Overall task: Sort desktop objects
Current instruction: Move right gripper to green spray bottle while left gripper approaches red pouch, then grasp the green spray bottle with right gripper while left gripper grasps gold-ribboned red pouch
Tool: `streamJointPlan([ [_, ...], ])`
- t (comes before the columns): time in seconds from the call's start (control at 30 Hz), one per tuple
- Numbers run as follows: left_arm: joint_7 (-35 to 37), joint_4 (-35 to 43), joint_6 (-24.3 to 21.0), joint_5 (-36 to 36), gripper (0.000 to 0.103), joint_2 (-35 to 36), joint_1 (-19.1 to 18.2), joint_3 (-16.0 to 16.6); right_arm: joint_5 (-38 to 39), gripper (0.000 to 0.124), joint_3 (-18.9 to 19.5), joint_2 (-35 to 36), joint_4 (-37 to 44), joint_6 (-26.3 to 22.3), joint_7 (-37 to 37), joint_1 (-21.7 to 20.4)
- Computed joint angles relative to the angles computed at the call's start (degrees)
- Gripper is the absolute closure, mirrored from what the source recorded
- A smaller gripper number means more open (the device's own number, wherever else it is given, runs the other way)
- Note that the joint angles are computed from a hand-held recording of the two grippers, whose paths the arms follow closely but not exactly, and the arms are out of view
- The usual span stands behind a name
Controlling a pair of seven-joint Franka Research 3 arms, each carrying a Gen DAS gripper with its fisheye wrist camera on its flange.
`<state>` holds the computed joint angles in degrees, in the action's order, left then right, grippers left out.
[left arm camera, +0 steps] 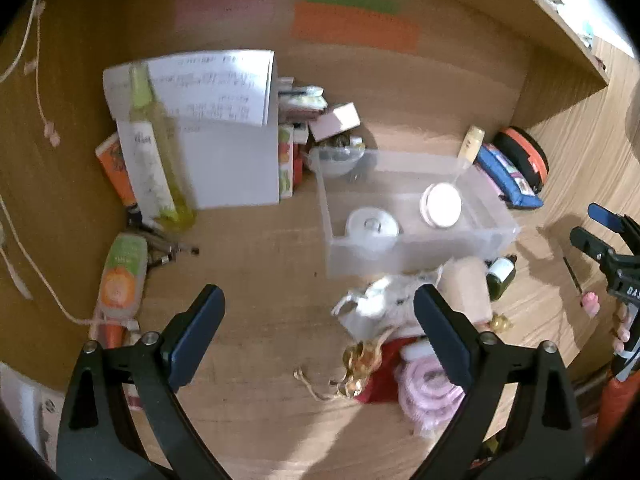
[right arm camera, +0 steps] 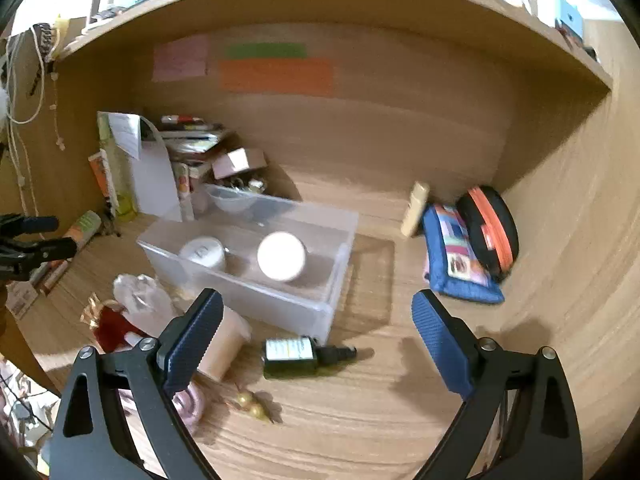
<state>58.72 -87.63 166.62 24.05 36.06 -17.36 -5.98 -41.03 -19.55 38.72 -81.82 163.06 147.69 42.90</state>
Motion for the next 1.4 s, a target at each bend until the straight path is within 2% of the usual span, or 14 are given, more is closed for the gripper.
streamJointPlan([
  [0.1, 1.35, -1.62, 0.32, -1.05, 0.007, 0.12, 1.27, -1.44, 0.62, 0.029, 0.05, -0.35, -1.86, 0.25, 1.00, -0.25],
  [0.2, 1.78, -2.79, 0.21, -1.52, 0.007, 0.47, 1.42, -1.52, 2.82, 0.029, 1.60, 0.13, -2.65, -0.33, -0.05, -1.55],
  [0.27, 4.72, -3.16, -0.66, -3.25, 0.007, 1.18, 3.42, -4.12, 4.27, 0.029, 2.21, 0.57, -3.07, -0.39, -0.87, -2.02],
  [0.4, 7.33, -4.00, -0.87, -5.36, 0.007, 2.01, 4.15, -5.48, 8.46, 0.029, 4.20, 2.20, -2.88, -0.97, -3.97, -3.35],
  [0.5, 10.43, -3.81, -1.08, -7.88, 0.007, 3.19, 5.65, -7.97, 12.93, 0.029, 6.70, 3.52, -2.53, -0.52, -7.82, -5.21],
  [0.63, 11.24, -1.82, -1.43, -9.23, 0.007, 5.17, 4.33, -7.33, 17.25, 0.029, 6.54, 5.13, -1.84, 0.29, -9.94, -4.96],
  [0.73, 11.02, -0.24, -1.48, -9.78, 0.007, 6.47, 3.53, -6.71, 21.79, 0.029, 9.21, 6.88, 0.42, -0.88, -14.55, -6.94],
  [0.87, 11.41, 1.31, -1.28, -10.29, 0.023, 7.86, 3.53, -7.06, 26.46, 0.029, 10.25, 9.41, 3.86, -1.68, -18.22, -7.92],
  [1.03, 12.02, 1.87, -0.52, -10.50, 0.027, 8.48, 3.21, -6.92, 32.08, 0.029, 12.90, 13.14, 9.74, -3.42, -23.64, -10.30],
  [1.1, 13.55, 2.30, -0.73, -11.03, 0.037, 8.98, 4.13, -8.36, 34.00, 0.029, 13.90, 14.36, 11.75, -3.98, -25.69, -11.13],
  [1.2, 14.68, 3.34, -1.65, -11.46, 0.046, 9.77, 3.88, -8.61, 36.84, 0.029, 15.21, 16.63, 15.59, -5.86, -28.07, -12.19],
  [1.33, 15.57, 3.92, -1.34, -12.11, 0.057, 10.36, 3.98, -8.99, 38.22, 0.032, 14.41, 18.74, 18.77, -7.02, -28.35, -11.68],
  [1.4, 15.71, 4.03, -0.72, -12.27, 0.062, 10.57, 3.70, -8.74, 38.30, 0.042, 13.44, 18.94, 18.75, -6.48, -27.52, -11.06],
])
